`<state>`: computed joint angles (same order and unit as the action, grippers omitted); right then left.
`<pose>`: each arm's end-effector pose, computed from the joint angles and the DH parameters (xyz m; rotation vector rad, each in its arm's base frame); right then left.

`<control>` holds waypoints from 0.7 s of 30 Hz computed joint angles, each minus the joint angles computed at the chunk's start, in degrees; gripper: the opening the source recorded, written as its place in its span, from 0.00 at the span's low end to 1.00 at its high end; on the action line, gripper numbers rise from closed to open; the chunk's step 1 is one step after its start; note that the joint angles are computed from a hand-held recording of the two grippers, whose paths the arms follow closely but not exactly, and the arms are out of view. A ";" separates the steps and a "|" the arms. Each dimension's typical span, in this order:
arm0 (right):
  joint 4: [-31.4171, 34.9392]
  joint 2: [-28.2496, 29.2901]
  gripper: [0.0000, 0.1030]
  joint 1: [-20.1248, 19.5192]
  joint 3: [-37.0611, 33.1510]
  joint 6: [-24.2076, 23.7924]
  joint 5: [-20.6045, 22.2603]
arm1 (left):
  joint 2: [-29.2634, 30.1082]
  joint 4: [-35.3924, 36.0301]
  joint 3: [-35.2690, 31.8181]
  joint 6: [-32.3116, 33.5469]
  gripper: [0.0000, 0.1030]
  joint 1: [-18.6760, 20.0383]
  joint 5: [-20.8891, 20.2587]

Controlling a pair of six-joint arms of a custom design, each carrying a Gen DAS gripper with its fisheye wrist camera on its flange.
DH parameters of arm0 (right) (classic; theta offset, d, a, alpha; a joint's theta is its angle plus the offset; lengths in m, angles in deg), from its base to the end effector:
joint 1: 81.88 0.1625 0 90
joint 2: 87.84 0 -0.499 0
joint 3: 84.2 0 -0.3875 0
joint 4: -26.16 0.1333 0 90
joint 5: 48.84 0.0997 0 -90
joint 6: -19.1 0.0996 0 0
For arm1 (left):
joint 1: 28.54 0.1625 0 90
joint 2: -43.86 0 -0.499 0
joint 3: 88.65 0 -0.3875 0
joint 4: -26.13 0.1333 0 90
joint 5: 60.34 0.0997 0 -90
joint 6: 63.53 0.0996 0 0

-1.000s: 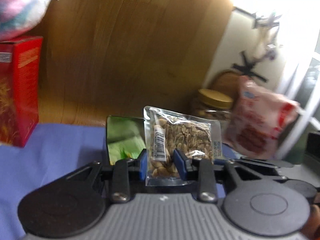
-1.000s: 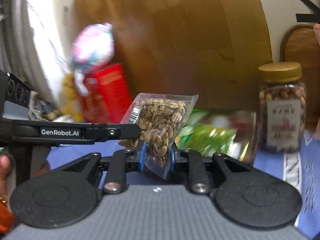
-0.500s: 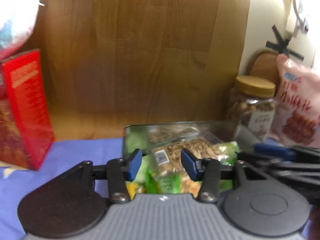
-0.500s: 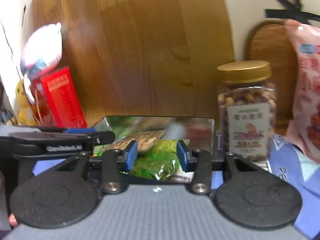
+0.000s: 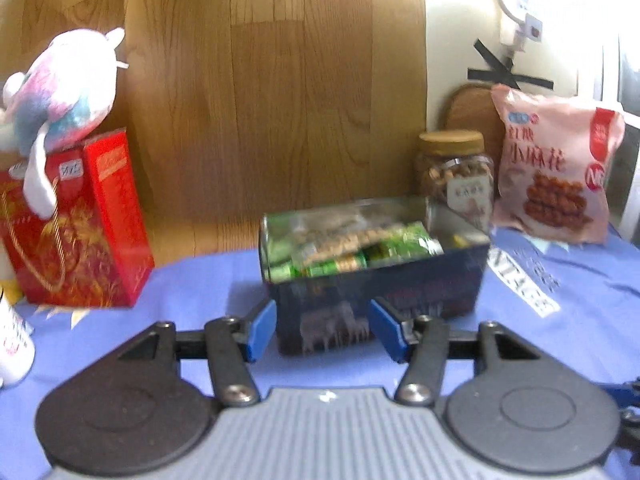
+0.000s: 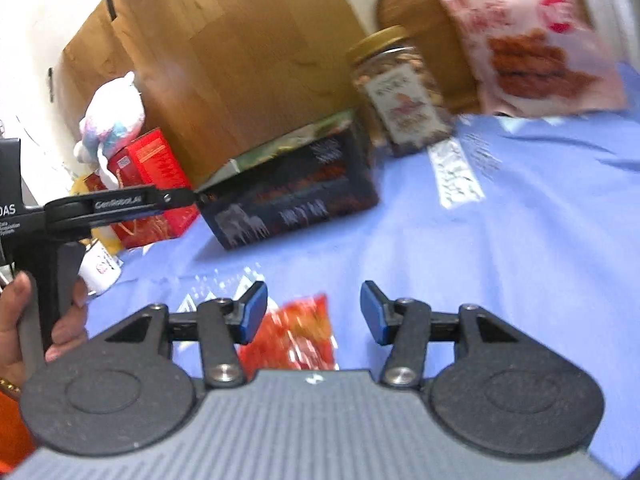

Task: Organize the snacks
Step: 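Reach the open right gripper toward the red spicy packet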

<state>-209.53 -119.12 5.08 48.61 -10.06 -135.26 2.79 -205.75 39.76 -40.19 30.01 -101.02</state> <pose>0.1133 -0.4965 0.0401 0.6616 -2.6965 1.1061 -0.0853 -0.5397 0.1468 0.5255 2.0952 -1.1491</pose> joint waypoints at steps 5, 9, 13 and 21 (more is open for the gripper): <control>-11.51 2.45 0.57 -2.67 4.02 4.82 2.26 | 0.81 -0.79 4.03 -5.02 0.52 -1.12 1.82; -11.31 1.88 0.65 -6.57 5.58 10.35 6.33 | 1.33 -1.01 6.04 -8.11 0.52 -1.30 2.79; -10.12 1.08 0.65 -8.28 6.21 11.19 9.79 | 1.72 -0.74 7.14 -10.30 0.52 -0.97 3.78; -8.27 0.58 0.81 -9.53 7.24 6.73 13.51 | 1.95 -0.19 8.81 -14.69 0.54 1.83 0.93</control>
<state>-217.80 -118.54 -4.44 55.85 -3.33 -121.75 4.75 -205.94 48.56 -54.88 31.84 -100.09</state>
